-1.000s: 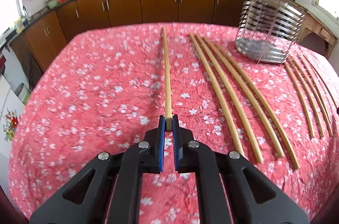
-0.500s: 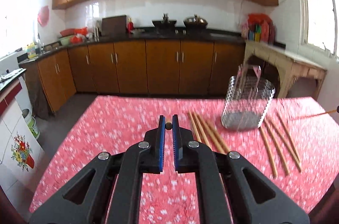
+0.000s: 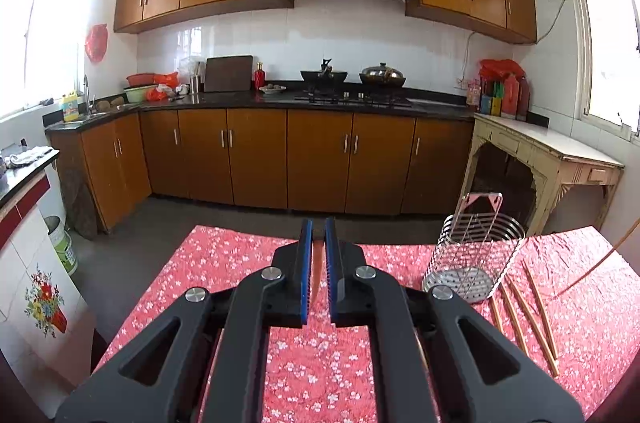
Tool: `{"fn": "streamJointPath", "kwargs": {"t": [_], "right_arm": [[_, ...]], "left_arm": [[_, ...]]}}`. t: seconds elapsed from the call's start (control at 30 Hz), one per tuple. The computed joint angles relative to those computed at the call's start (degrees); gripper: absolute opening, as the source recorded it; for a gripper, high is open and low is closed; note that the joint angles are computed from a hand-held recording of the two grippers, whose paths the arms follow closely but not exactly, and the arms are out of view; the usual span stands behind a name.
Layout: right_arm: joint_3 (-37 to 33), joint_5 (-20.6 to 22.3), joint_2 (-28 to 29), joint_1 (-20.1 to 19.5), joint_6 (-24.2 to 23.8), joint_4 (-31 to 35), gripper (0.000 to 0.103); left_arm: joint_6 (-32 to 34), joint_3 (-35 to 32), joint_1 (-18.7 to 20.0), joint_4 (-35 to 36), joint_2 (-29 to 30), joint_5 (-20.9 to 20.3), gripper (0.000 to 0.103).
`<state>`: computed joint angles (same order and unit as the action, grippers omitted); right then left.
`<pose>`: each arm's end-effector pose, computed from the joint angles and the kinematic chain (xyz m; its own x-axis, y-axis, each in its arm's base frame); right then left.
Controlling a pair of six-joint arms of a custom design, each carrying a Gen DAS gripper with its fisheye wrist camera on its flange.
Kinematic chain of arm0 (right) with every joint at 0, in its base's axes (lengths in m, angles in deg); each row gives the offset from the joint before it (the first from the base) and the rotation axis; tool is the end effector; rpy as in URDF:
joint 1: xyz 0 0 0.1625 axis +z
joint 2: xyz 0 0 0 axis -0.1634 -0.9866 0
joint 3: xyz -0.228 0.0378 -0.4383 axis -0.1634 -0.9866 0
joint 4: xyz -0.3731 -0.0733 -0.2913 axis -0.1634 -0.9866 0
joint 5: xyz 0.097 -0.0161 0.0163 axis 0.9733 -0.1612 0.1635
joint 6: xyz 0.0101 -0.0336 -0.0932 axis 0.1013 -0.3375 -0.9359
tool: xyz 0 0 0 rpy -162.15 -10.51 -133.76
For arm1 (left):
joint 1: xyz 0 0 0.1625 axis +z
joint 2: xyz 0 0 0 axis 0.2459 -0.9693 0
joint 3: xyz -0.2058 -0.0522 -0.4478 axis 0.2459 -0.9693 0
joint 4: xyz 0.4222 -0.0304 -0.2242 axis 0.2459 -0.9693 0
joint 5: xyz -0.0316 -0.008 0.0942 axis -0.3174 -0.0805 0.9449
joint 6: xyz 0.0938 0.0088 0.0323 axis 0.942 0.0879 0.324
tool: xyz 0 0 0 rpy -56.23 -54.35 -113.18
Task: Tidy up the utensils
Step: 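Lift the chopstick upright with the left gripper while the right gripper carries its chopstick over the wire holder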
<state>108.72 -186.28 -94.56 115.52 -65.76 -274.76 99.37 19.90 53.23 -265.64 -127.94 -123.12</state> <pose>0.3130 -0.7531 0.1233 -0.7581 -0.0704 0.6484 -0.6315 0.3279 -0.7027 -0.0515 -0.6665 0.3857 -0.6926 -0.2926 -0.6593 0.5729 0.3323 -0.7493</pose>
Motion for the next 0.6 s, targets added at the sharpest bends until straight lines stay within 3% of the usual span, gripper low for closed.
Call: {"fn": "streamJointPath", "kwargs": {"t": [0.6], "right_arm": [[-2.0, 6.7, -2.8, 3.2, 2.6, 5.8, 0.007]], "left_arm": [[2.8, -2.4, -3.7, 0.6, -0.5, -3.0, 0.006]]}}
